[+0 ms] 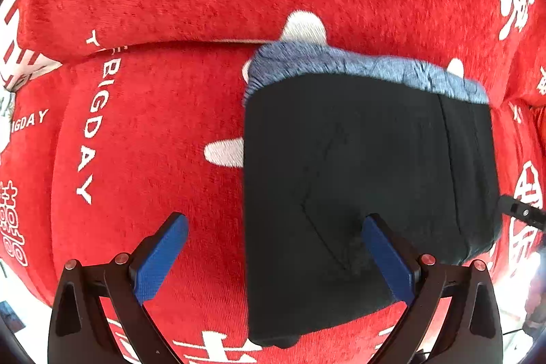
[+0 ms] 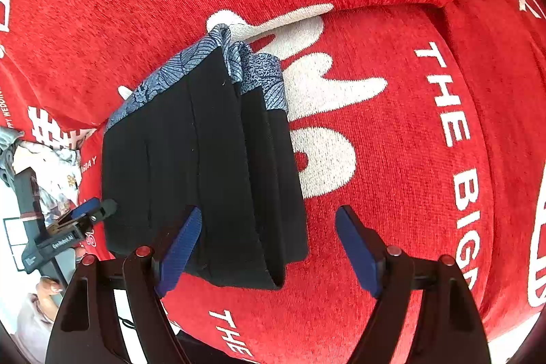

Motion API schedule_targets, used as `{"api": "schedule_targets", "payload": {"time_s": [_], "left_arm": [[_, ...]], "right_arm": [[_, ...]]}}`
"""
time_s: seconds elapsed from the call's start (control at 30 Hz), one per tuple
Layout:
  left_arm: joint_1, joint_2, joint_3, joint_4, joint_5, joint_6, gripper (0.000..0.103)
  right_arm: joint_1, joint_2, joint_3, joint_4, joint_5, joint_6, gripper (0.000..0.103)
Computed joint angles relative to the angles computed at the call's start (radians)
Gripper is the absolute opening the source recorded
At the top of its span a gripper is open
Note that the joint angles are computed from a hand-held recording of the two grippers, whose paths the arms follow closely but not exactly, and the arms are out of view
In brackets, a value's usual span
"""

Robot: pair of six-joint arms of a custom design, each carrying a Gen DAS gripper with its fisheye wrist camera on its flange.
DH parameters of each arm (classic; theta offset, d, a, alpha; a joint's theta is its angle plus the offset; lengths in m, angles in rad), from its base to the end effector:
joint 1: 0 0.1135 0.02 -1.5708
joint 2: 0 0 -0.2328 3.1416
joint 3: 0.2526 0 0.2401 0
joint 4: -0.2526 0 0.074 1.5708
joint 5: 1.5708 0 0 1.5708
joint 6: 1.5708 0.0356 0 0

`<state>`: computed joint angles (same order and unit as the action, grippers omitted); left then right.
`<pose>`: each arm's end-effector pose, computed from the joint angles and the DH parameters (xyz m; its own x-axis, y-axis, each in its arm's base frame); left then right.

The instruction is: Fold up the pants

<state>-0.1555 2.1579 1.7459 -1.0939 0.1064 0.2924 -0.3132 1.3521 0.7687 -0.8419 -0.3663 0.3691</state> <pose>0.3878 -0.0646 0.1600 -0.8977 0.4309 -0.0927 0.4382 0.8951 -0.0828 0.2057 -0.0532 0.1567 -0.7919 0.6106 -0.0074 0.5618 0.7334 0.3828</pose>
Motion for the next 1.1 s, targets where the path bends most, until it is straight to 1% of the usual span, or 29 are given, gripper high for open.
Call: {"api": "schedule_targets", "payload": {"time_s": [0.23, 0.33, 0.5, 0.53, 0.6, 0.67, 0.77, 0.83, 0.87, 0.93, 0.97, 1.0, 1.03, 1.07, 1.1], "left_arm": [[0.066, 0.162, 0.216, -0.134, 0.139, 0.043, 0.102], [0.080, 0.241, 0.322, -0.199, 0.197, 0.066, 0.102], [0.079, 0.355, 0.451, -0.266, 0.251, 0.089, 0.102], [0.073, 0.346, 0.433, -0.263, 0.264, 0.088, 0.102], [0.066, 0.374, 0.461, -0.282, 0.294, 0.099, 0.102], [0.053, 0.401, 0.482, -0.295, 0.322, 0.118, 0.102], [0.029, 0.421, 0.478, -0.264, 0.315, 0.125, 0.102], [0.027, 0.460, 0.524, -0.279, 0.337, 0.107, 0.102], [0.030, 0.476, 0.542, -0.286, 0.348, 0.096, 0.102], [0.033, 0.477, 0.530, -0.268, 0.359, 0.069, 0.102], [0.033, 0.453, 0.488, -0.236, 0.357, 0.054, 0.100], [0.034, 0.428, 0.448, -0.211, 0.363, 0.051, 0.096], [0.035, 0.383, 0.388, -0.179, 0.370, 0.052, 0.088], [0.032, 0.341, 0.333, -0.148, 0.363, 0.056, 0.082], [0.034, 0.304, 0.283, -0.123, 0.356, 0.067, 0.079]], "right_arm": [[-0.029, 0.079, 0.043, -0.007, -0.012, -0.073, 0.084], [-0.056, 0.126, 0.067, 0.002, -0.049, -0.110, 0.084], [-0.091, 0.238, 0.104, 0.024, -0.124, -0.173, 0.084], [-0.093, 0.263, 0.114, 0.024, -0.132, -0.189, 0.084], [-0.104, 0.309, 0.130, 0.027, -0.160, -0.223, 0.084], [-0.133, 0.354, 0.141, 0.037, -0.212, -0.253, 0.084], [-0.171, 0.431, 0.165, 0.056, -0.298, -0.295, 0.084], [-0.174, 0.490, 0.189, 0.071, -0.344, -0.314, 0.083], [-0.172, 0.513, 0.197, 0.077, -0.358, -0.316, 0.082], [-0.162, 0.550, 0.204, 0.108, -0.370, -0.294, 0.080], [-0.161, 0.548, 0.195, 0.131, -0.375, -0.276, 0.077], [-0.160, 0.546, 0.192, 0.136, -0.375, -0.266, 0.071], [-0.157, 0.546, 0.195, 0.133, -0.375, -0.265, 0.067], [-0.158, 0.536, 0.193, 0.125, -0.378, -0.271, 0.061], [-0.163, 0.526, 0.196, 0.109, -0.386, -0.279, 0.056]]}}
